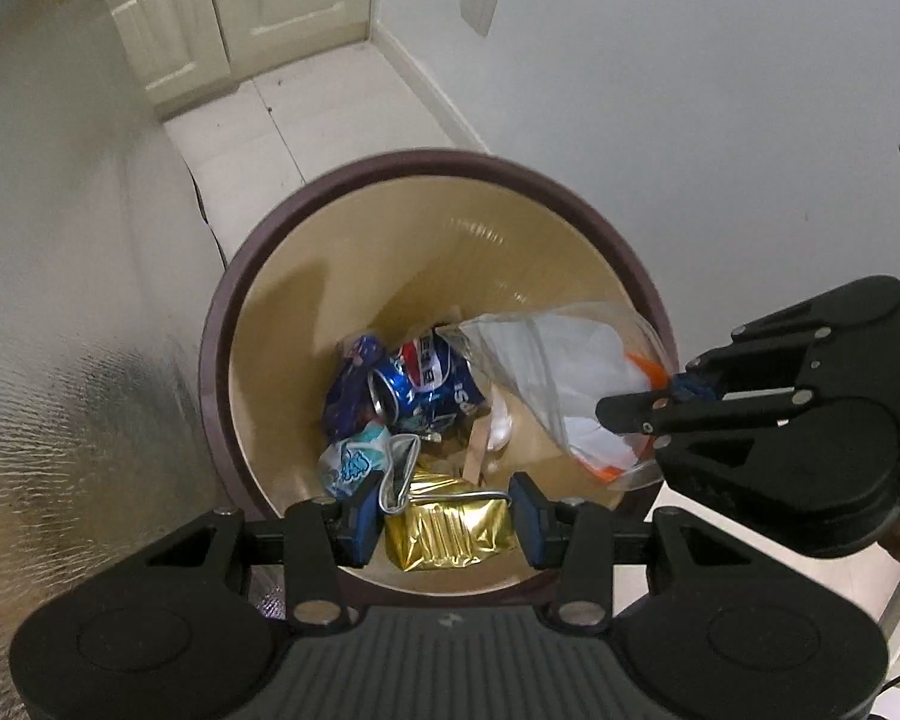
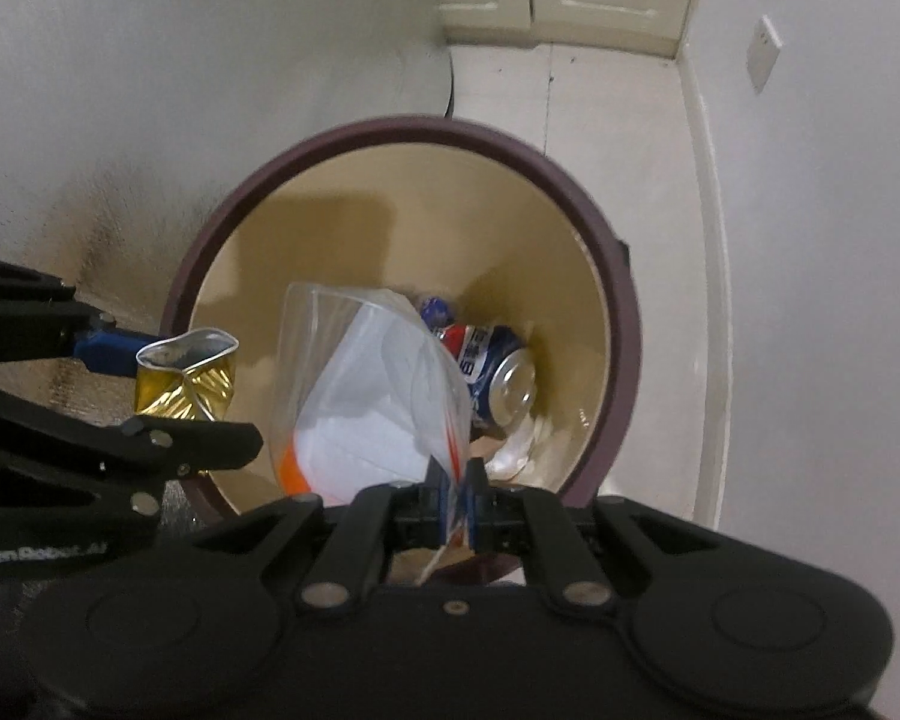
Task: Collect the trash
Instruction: 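Open the left tool to drop the wrapper while the right drops the clear bag, then withdraw both open tools up from the wastebasket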
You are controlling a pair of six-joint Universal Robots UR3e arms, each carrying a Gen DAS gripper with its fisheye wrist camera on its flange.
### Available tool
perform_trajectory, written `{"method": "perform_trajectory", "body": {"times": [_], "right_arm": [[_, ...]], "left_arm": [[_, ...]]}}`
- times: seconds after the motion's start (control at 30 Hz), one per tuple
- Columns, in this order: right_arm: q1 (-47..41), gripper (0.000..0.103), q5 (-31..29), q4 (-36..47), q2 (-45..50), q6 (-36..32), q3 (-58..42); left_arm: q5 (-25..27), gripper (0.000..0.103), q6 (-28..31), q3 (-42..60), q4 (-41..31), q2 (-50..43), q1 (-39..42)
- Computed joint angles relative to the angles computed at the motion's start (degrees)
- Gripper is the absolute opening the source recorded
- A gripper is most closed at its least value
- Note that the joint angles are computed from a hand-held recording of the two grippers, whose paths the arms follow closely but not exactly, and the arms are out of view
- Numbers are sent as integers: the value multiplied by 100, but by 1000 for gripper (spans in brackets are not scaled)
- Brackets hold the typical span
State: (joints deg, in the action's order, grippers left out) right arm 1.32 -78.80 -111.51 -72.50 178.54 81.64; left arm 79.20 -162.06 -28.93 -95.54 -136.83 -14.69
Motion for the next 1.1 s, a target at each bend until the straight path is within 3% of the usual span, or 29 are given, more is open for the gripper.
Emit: {"method": "perform_trajectory", "body": {"times": [0.13,0.2,0.27,0.57,0.67,0.83,1.1], "right_arm": [[-15,6,47,157,239,-120,-202],[-4,6,74,276,384,-169,-389],[-8,6,109,333,511,-216,-504],[-2,7,212,521,933,-391,-928],[65,7,219,538,1002,-415,-955],[44,25,387,720,1075,-469,-1099],[-71,31,464,620,705,-554,-743]], "left_arm": [[25,46,50,17,-62,-62,-6],[114,53,2,176,-220,-159,-43],[237,68,8,177,-247,-176,-88],[450,89,-88,-246,19,-2,-140],[500,93,-147,-396,77,76,-156],[537,100,-153,-627,101,203,-199],[504,103,-243,-902,192,358,-241]]}}
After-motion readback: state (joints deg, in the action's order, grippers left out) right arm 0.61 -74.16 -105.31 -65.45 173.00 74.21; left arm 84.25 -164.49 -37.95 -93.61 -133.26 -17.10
